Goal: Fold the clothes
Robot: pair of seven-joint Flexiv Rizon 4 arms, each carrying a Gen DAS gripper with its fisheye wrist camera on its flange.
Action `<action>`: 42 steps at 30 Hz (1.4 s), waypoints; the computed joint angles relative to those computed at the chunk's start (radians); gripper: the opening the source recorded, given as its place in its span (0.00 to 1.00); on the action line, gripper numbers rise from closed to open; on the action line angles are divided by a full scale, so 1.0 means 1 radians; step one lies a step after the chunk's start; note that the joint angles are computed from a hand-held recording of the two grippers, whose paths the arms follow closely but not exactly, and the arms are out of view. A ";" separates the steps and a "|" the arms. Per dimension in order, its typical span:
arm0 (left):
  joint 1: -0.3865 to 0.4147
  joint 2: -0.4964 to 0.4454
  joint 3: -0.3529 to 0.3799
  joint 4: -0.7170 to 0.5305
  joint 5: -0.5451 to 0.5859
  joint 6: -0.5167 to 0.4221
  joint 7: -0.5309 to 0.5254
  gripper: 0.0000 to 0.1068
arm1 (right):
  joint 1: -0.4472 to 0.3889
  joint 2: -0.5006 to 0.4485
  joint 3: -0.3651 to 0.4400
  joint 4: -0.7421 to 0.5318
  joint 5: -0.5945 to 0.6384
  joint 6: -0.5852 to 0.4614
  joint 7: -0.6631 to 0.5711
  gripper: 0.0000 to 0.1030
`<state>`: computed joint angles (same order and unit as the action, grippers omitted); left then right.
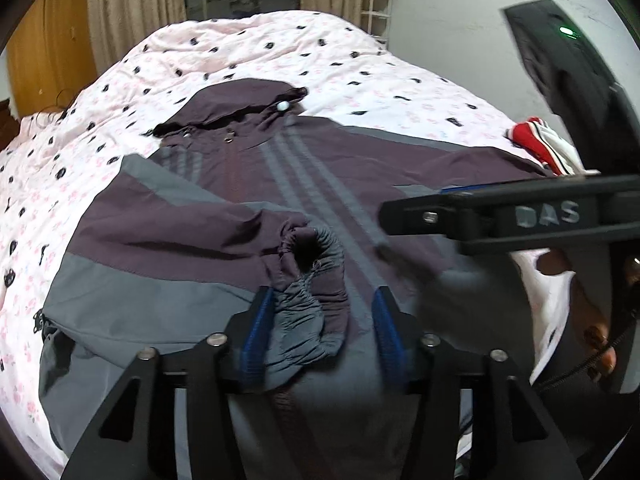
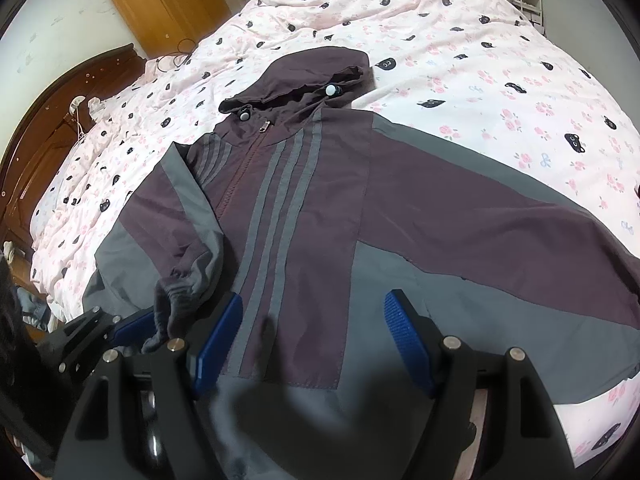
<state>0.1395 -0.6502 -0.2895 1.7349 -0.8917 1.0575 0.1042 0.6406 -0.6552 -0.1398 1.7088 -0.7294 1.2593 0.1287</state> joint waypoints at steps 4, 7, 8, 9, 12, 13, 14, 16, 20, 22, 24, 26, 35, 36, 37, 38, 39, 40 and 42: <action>0.011 0.018 0.005 0.009 0.009 -0.061 0.019 0.48 | 0.000 0.003 0.002 0.003 0.001 -0.011 0.006 0.73; 0.019 0.022 0.018 -0.006 0.008 -0.124 0.012 0.48 | -0.002 0.006 0.004 0.005 -0.001 -0.019 0.010 0.73; 0.022 0.019 0.028 -0.021 0.016 -0.161 -0.006 0.48 | -0.002 0.006 0.004 0.005 -0.002 -0.022 0.012 0.73; 0.025 0.016 0.037 -0.035 0.023 -0.198 -0.023 0.48 | -0.003 0.006 0.006 0.002 -0.002 -0.028 0.010 0.73; 0.026 0.008 0.054 -0.059 0.030 -0.259 -0.052 0.50 | -0.009 0.002 0.012 -0.007 -0.003 -0.038 0.007 0.73; 0.022 0.010 0.055 -0.053 0.021 -0.247 -0.047 0.51 | -0.010 0.000 0.013 -0.012 -0.002 -0.041 0.005 0.73; 0.018 0.013 0.053 -0.044 0.009 -0.232 -0.035 0.51 | -0.012 -0.004 0.015 -0.018 -0.001 -0.042 0.003 0.73; 0.017 0.033 0.032 0.002 -0.040 -0.176 0.048 0.51 | -0.015 -0.010 0.018 -0.031 0.002 -0.046 -0.003 0.73; 0.012 0.095 -0.003 0.105 -0.157 -0.103 0.299 0.51 | -0.017 -0.014 0.021 -0.048 0.005 -0.060 -0.022 0.73; 0.005 0.110 0.018 0.113 -0.161 -0.149 0.330 0.51 | -0.016 -0.009 0.020 -0.047 0.001 -0.060 -0.026 0.73; 0.005 0.102 0.046 0.073 -0.151 -0.216 0.276 0.51 | -0.019 -0.004 0.018 -0.045 -0.007 -0.048 -0.032 0.73; 0.011 0.092 0.066 0.032 -0.142 -0.279 0.222 0.51 | -0.020 0.000 0.016 -0.048 -0.017 -0.032 -0.045 0.73; 0.022 -0.124 0.106 -0.311 -0.117 -0.186 -0.251 0.53 | -0.037 -0.056 0.059 -0.176 0.010 0.017 -0.237 0.72; 0.027 -0.150 0.111 -0.349 -0.091 -0.195 -0.320 0.53 | -0.038 -0.070 0.067 -0.198 0.024 0.020 -0.267 0.72; 0.031 -0.177 0.116 -0.389 -0.066 -0.207 -0.389 0.53 | -0.038 -0.083 0.076 -0.221 0.039 0.022 -0.299 0.72; 0.034 -0.201 0.121 -0.424 -0.041 -0.216 -0.449 0.53 | -0.043 -0.099 0.095 -0.245 0.061 0.013 -0.341 0.72; 0.035 -0.216 0.124 -0.441 -0.016 -0.219 -0.491 0.53 | -0.048 -0.114 0.114 -0.270 0.083 0.003 -0.382 0.71; 0.037 -0.231 0.126 -0.458 0.009 -0.222 -0.527 0.53 | -0.054 -0.127 0.134 -0.291 0.106 -0.002 -0.422 0.71; 0.038 -0.252 0.123 -0.481 0.055 -0.223 -0.575 0.53 | -0.068 -0.154 0.178 -0.329 0.151 -0.020 -0.506 0.70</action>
